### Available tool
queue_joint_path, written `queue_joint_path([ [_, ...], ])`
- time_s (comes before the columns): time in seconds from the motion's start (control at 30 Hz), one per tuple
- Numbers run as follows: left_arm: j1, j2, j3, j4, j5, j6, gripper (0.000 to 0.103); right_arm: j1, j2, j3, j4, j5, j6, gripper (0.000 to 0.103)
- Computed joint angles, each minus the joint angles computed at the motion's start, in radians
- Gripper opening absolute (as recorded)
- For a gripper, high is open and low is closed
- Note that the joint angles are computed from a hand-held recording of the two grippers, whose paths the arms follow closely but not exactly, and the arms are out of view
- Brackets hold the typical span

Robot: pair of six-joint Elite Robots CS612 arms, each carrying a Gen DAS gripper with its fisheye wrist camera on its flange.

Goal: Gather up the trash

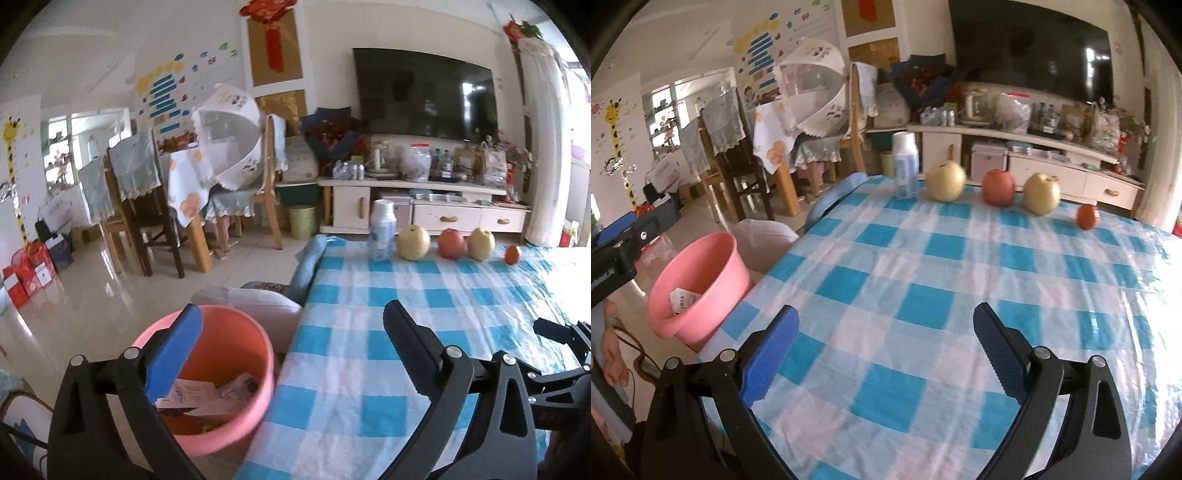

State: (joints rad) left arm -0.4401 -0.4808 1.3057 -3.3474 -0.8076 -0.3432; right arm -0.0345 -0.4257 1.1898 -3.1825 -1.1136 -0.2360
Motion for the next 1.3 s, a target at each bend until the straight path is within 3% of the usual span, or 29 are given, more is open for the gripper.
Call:
queue_joint_path([
  [0.5, -0.083, -0.010, -0.002, -0.065, -0.056, 0.091, 0.099, -0.069, -0.077, 0.162, -0.217, -0.078, 0.035, 0.094],
  [0.77, -0.116, -0.030, 0.023, -0.108, -0.078, 0.081, 0.099, -0.097, -0.117, 0.250, -0.341, -0.118, 0.031, 0.094],
  [1.3, -0.175, -0.064, 0.073, -0.167, -0.021, 0.119, 0.099, -0.135, -0.174, 0.373, -0.525, -0.150, 0.044, 0.094],
])
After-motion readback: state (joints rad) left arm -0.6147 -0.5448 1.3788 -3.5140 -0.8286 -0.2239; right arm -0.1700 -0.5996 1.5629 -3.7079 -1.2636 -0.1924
